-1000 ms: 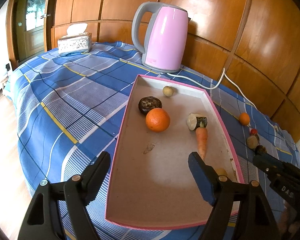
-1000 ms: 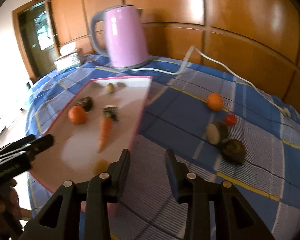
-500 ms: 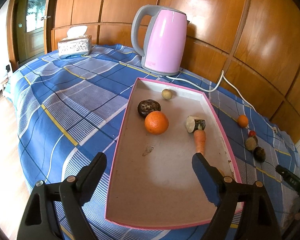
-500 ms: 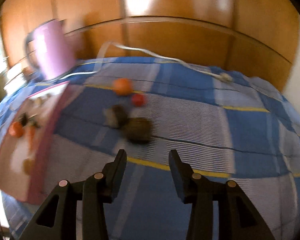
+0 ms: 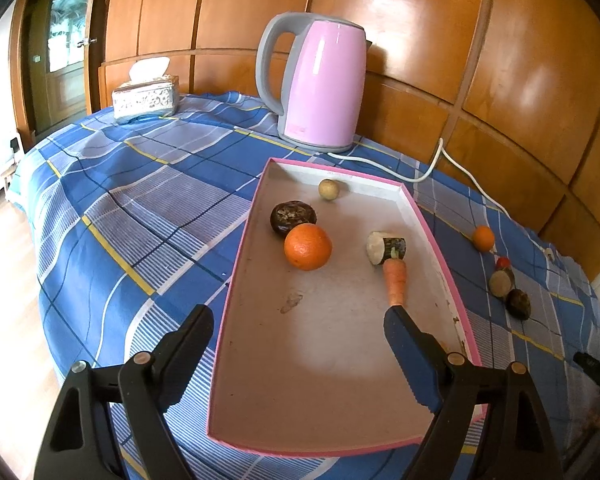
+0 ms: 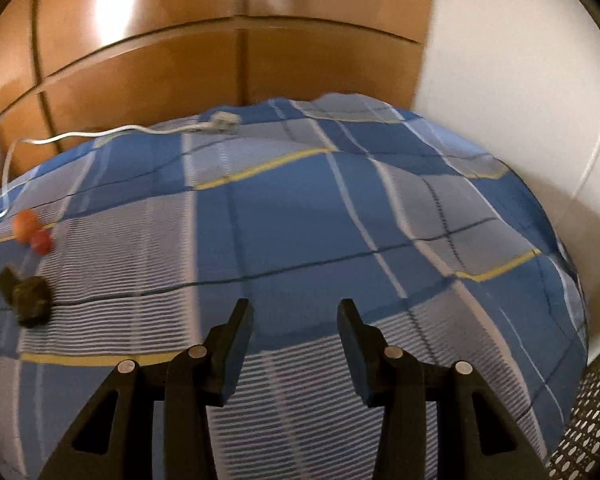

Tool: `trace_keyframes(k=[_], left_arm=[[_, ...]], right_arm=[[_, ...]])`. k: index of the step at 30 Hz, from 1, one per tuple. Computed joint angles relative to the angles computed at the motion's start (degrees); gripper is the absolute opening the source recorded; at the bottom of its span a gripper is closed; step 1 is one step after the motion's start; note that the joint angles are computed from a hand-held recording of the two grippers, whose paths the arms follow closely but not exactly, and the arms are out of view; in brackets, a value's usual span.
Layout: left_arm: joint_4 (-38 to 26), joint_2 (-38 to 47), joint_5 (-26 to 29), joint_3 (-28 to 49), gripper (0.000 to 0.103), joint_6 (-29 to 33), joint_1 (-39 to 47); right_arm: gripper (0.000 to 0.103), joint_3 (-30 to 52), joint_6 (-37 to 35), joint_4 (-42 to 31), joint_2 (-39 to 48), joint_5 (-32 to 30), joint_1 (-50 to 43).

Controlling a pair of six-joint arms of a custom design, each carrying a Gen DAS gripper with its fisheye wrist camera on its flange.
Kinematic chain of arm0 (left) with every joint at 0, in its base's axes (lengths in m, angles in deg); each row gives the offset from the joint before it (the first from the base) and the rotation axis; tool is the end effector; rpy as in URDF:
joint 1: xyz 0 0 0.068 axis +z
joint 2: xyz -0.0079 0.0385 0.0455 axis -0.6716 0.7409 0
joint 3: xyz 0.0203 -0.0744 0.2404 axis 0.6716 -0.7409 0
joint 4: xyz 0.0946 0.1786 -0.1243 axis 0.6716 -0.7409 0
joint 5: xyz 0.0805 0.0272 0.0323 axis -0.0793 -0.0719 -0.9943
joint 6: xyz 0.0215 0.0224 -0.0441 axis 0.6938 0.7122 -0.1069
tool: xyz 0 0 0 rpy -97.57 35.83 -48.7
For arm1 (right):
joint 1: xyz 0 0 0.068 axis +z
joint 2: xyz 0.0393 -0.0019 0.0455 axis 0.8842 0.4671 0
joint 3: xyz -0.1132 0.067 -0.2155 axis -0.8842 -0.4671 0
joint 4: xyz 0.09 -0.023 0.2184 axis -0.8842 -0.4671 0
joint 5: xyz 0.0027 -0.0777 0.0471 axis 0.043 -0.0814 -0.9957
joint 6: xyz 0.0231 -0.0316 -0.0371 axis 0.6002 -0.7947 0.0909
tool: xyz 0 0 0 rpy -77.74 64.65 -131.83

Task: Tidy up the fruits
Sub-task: 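Lift the right tool away from the tray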

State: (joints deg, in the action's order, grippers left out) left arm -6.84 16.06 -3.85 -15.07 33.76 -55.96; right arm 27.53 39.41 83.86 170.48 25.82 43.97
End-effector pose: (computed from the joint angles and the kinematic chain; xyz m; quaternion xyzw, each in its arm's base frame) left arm 0.2242 -0.0503 0.0734 -0.0794 0.9159 -0.0581 0.3892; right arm 0.2254 -0.0848 0.0454 0.3149 0.8874 -0.1450 0.3039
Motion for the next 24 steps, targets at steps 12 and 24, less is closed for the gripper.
trace_keyframes(k=[12, 24], left_arm=[[-1.5, -0.3, -1.4, 0.9, 0.088, 0.3, -1.9], [-5.3, -1.3, -3.0, 3.3, 0.088, 1.0, -5.0]], right_arm=[[0.066, -0.2, 1.4, 5.4, 5.4, -0.3, -3.3], [0.07, 0.0, 1.7, 6.5, 6.5, 0.4, -2.7]])
